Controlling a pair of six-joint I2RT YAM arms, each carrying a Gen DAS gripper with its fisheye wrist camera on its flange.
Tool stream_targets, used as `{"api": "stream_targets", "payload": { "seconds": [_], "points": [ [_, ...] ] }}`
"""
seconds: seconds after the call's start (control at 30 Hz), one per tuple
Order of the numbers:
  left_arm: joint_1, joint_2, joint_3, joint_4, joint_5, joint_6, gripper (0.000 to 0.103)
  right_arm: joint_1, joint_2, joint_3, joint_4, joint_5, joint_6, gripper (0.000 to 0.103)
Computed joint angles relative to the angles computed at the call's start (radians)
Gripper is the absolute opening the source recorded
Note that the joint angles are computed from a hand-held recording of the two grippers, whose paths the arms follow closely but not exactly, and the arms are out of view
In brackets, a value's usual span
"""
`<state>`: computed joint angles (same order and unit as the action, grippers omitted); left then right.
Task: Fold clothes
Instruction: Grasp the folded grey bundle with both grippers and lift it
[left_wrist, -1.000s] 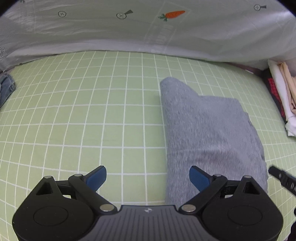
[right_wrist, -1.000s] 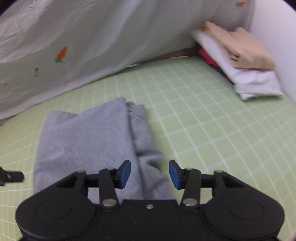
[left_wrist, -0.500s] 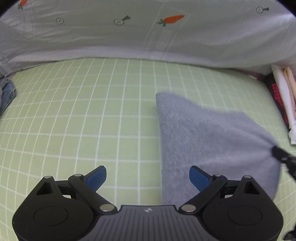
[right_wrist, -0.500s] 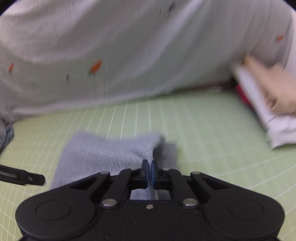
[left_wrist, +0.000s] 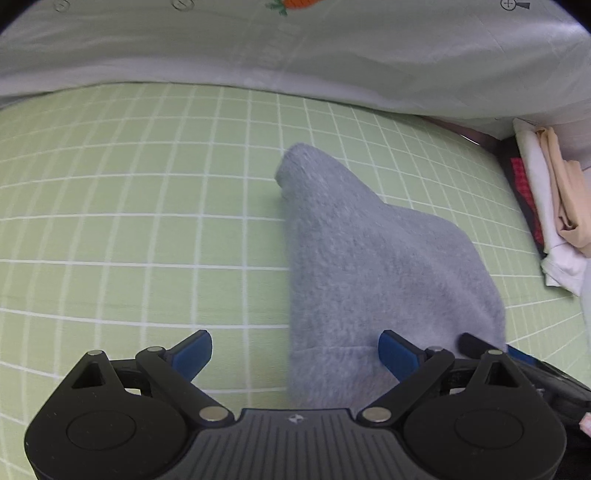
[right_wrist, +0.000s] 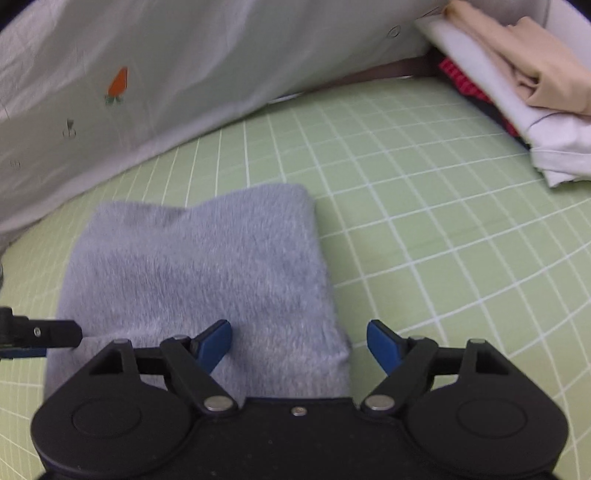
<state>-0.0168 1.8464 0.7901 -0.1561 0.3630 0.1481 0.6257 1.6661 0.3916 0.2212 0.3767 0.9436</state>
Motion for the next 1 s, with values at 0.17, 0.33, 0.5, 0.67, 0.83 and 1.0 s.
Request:
{"api": "stream_targets", "payload": {
  "seconds": [0.17, 0.33, 0.5, 0.67, 0.83, 1.0],
  "points": [
    [-0.005, 0.080, 0.048, -0.016, 0.082, -0.008, 0.082, 0.001, 0.071, 0.054, -0.009, -0.020, 0.020, 0.081],
    [-0.002, 0.106, 0.049, -0.013, 0.164, -0.012, 0.046, 0.031, 0.102, 0.119, -0.058, -0.007, 0.053, 0.052],
    [0.034, 0.051, 0.030, -0.063, 0.227, 0.050, 0.029, 0.145, -0.008, 0.127, -0.115, 0.090, 0.168, 0.019],
    [0.095, -0.070, -0.012, -0.163, 0.320, 0.145, 0.028, 0.331, -0.154, 0.182, -0.326, 0.266, 0.340, 0.019],
    [0.104, -0.228, -0.071, -0.263, 0.371, 0.207, 0.028, 0.470, -0.270, 0.199, -0.553, 0.389, 0.540, 0.018],
    [0.008, -0.455, -0.193, -0.242, 0.366, 0.090, 0.028, 0.588, -0.485, 0.115, -0.760, 0.492, 0.718, 0.018]
  ]
}}
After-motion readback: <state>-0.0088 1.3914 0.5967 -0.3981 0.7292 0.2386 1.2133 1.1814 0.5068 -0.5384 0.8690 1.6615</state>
